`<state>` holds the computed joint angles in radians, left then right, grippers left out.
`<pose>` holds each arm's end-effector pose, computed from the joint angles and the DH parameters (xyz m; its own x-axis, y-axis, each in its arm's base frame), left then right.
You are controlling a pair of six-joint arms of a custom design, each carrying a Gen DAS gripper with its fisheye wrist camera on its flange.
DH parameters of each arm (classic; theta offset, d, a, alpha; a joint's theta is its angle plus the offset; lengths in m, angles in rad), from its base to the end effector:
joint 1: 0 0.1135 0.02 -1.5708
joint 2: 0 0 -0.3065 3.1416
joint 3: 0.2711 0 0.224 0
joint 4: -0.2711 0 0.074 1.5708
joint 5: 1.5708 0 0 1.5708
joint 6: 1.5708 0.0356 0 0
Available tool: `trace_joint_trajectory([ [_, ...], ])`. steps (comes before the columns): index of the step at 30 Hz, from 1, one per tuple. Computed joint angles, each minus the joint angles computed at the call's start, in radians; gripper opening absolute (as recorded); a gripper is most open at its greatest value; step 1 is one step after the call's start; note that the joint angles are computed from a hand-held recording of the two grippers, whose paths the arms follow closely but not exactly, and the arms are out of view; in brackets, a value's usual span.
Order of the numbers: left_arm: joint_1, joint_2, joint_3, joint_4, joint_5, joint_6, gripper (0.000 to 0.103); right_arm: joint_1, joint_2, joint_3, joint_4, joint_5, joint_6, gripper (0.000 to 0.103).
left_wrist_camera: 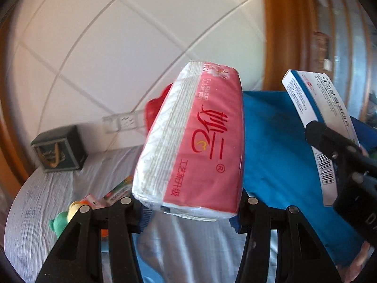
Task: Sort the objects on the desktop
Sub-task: 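Lift and carry the tablet box and tissue pack over the blue bin, then open both tools to drop the tablet box and tissue pack into the bin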
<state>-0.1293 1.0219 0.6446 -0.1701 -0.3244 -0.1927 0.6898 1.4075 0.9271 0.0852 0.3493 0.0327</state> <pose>0.1748 -0.0113 0.2952 -0.4783 -0.1208 -0.8698 -0.2438 0.9698 -0.0007 0.2303 0.1742 0.3280 -0.3084 -0.2146 -0.9267 -0.3444 0.9333 -0.1015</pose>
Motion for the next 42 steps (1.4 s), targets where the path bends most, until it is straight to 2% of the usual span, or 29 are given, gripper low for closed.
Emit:
trace_joint_trajectory([
  [4, -0.252, 0.038, 0.074, -0.039, -0.157, -0.079, 0.051, -0.126, -0.133, -0.038, -0.058, -0.024, -0.01, 0.072],
  [7, -0.394, 0.103, 0.139, -0.044, -0.239, -0.116, 0.051, -0.262, -0.206, -0.055, -0.079, -0.072, -0.038, 0.072],
  [11, -0.578, 0.203, 0.251, -0.05, -0.341, -0.148, 0.051, -0.506, -0.282, -0.046, -0.153, -0.218, -0.086, 0.072],
  [16, -0.723, 0.367, 0.413, -0.05, -0.381, -0.132, 0.051, -0.792, -0.271, -0.038, -0.173, -0.418, -0.138, 0.072],
  [23, -0.775, 0.523, 0.561, -0.095, -0.38, -0.146, 0.051, -1.025, -0.204, -0.031, -0.136, -0.595, -0.213, 0.072],
  [33, -0.759, 0.627, 0.65, -0.137, -0.348, -0.187, 0.053, -1.081, -0.051, 0.024, -0.053, -0.605, -0.29, 0.074],
  [35, -0.753, 0.627, 0.647, -0.137, -0.341, -0.192, 0.062, -1.066, -0.032, 0.035, -0.058, -0.584, -0.304, 0.102],
  [36, -0.755, 0.624, 0.641, -0.133, -0.355, -0.194, 0.066, -1.066, -0.028, 0.033, -0.047, -0.575, -0.307, 0.103],
  [37, -0.763, 0.615, 0.63, -0.12, -0.382, -0.188, 0.077, -1.065, -0.029, 0.024, -0.029, -0.563, -0.305, 0.103],
  [38, -0.772, 0.612, 0.624, -0.106, -0.401, -0.185, 0.081, -1.068, -0.027, 0.021, -0.024, -0.565, -0.303, 0.103],
  [42, -0.778, 0.565, 0.59, -0.087, -0.428, -0.184, 0.088, -1.067, -0.031, 0.02, -0.021, -0.577, -0.296, 0.103],
])
